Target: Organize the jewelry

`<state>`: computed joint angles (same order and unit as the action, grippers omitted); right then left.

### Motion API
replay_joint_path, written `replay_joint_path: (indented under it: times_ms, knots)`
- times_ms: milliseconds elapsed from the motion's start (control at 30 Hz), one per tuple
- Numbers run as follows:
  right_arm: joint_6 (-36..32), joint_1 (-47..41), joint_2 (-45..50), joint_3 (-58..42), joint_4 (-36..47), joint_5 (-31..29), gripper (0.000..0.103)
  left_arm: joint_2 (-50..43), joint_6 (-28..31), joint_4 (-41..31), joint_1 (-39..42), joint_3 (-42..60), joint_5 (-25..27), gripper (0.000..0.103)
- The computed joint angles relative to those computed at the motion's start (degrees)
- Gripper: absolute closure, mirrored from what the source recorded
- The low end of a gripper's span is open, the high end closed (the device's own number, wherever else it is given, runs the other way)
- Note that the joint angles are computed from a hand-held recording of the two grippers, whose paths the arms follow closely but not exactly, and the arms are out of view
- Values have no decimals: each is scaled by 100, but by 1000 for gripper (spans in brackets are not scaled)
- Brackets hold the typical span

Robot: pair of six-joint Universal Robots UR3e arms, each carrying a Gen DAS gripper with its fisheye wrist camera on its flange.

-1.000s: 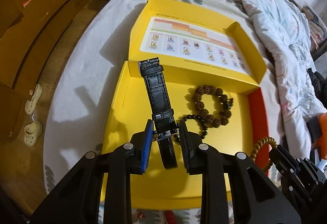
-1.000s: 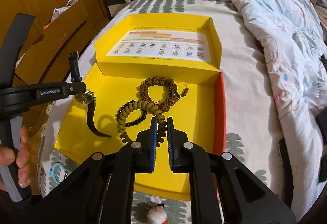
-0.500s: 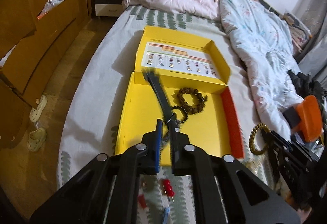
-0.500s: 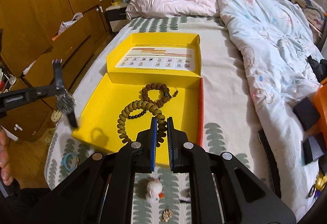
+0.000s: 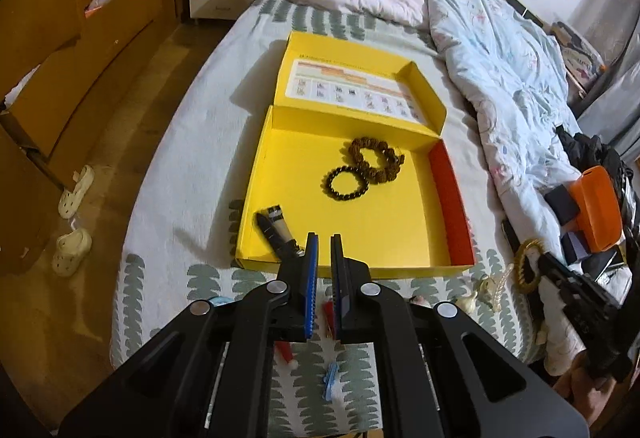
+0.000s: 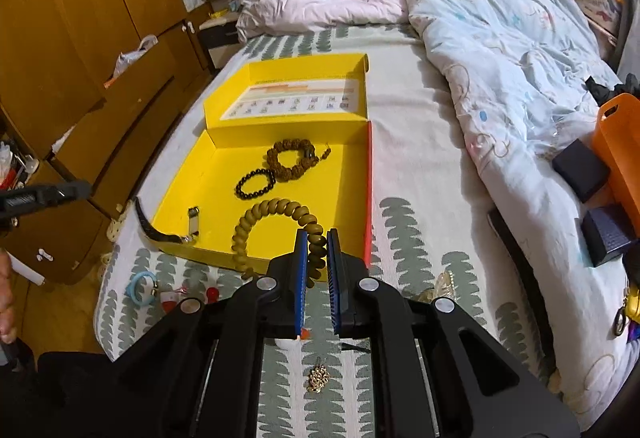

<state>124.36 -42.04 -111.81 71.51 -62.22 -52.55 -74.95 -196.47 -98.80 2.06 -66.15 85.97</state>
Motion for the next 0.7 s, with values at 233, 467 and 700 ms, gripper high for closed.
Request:
replay_joint_path:
  times_ms: [233,467,700]
  knots:
    - [28,72,84,-27,40,-24,93,-33,239,104,51,-570,58,97]
    - [455,459,231,223,-554,-277,93,-152,411,494,-242,-1107,267,34]
    - [714,735,328,342,-897,-415,93,-255,268,773,-342,-1374,554,34]
